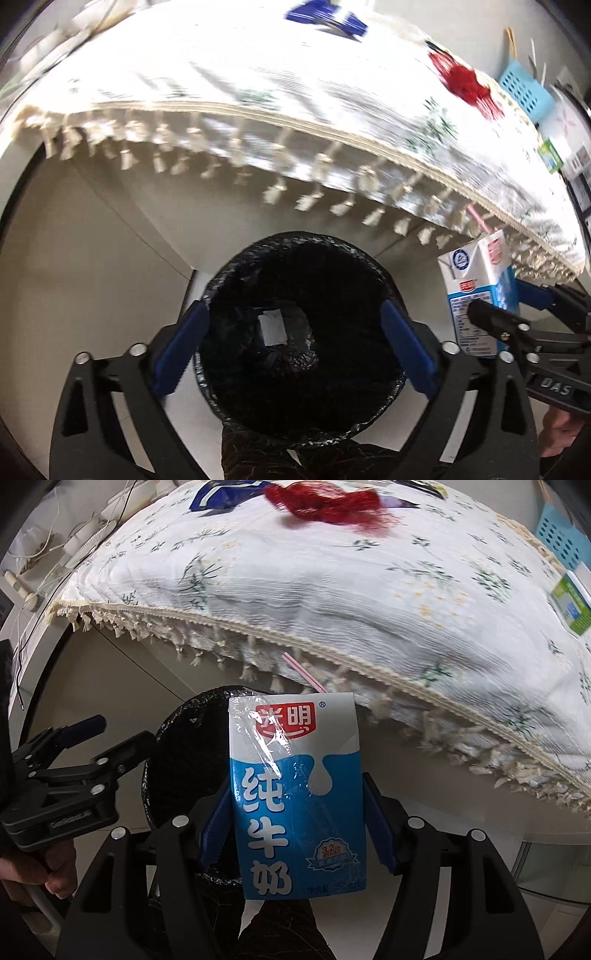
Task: Collect trash
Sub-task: 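Open the left tool over the bin while the right tool releases the carton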
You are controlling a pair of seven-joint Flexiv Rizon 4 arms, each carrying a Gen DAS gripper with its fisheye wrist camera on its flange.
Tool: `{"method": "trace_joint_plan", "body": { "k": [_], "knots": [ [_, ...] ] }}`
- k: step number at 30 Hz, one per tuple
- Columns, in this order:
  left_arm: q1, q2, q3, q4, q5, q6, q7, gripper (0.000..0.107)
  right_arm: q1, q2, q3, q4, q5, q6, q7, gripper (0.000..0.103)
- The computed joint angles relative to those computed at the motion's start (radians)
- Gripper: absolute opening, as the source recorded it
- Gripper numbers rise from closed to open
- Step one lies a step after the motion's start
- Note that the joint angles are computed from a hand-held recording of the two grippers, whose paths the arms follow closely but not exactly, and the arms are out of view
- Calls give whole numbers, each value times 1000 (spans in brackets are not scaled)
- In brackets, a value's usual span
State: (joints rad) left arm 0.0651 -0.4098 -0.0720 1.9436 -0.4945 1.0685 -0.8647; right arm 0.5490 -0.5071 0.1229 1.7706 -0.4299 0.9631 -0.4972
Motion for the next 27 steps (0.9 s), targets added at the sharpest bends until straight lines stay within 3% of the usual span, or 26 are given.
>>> {"method": "trace_joint_plan", "body": {
  "k": [17, 27],
  "knots": [
    [67, 5, 54, -11, 35, -9, -25, 97, 33, -190, 20, -233, 105, -126, -56, 62],
    [90, 0, 61, -11, 48, -13, -25, 97, 56, -223, 6, -250, 122, -140, -46, 63]
  ]
}}
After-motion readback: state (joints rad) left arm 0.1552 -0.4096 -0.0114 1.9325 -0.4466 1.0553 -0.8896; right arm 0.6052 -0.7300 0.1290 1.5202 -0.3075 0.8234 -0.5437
